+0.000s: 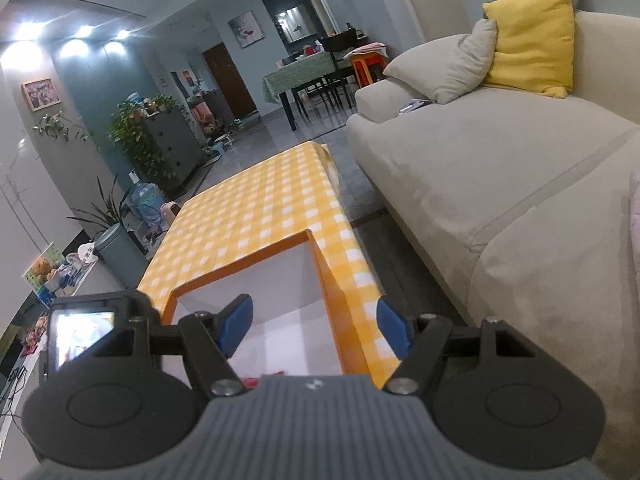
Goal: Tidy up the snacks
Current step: 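Move both grippers back to the remaining snacks on the table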
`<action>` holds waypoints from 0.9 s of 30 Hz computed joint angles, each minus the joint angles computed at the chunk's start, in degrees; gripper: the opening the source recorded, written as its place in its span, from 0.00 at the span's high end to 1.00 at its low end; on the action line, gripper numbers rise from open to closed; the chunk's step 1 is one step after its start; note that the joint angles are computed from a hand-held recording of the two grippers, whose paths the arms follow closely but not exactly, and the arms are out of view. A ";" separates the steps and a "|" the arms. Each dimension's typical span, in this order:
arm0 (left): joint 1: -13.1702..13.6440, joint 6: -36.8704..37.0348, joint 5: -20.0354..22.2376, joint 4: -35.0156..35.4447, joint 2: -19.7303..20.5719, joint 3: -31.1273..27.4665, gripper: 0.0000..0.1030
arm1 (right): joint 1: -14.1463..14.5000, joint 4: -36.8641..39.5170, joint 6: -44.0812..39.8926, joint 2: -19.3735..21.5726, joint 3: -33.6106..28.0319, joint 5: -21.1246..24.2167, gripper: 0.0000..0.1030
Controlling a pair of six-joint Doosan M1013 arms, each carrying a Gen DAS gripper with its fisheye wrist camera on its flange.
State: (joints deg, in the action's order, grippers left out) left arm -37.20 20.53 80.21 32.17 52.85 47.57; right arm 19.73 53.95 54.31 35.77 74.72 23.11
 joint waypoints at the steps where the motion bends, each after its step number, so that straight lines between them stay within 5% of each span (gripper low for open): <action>1: 0.06 -0.01 0.08 0.08 -0.15 0.09 0.13 | -0.07 -0.34 0.44 0.01 0.04 0.00 0.34; 12: -0.67 -8.19 -13.92 2.70 -11.44 13.91 0.13 | 0.15 -2.77 1.43 -0.05 -0.18 0.33 0.34; 16: -0.93 -12.05 -14.89 4.16 -14.55 17.20 0.13 | 0.40 -3.15 1.61 0.18 -0.84 1.46 0.33; 22: -0.45 -15.45 -19.28 4.27 -19.71 24.13 0.13 | 1.11 -4.80 4.15 0.21 -1.64 2.77 0.19; 24: -0.24 -16.81 -22.06 5.07 -21.70 27.54 0.13 | 1.33 -2.44 1.36 0.22 -1.60 3.21 0.03; 27: -0.18 -21.78 -24.31 7.07 -24.42 32.50 0.13 | 1.71 1.38 -1.96 0.25 -1.50 3.66 0.03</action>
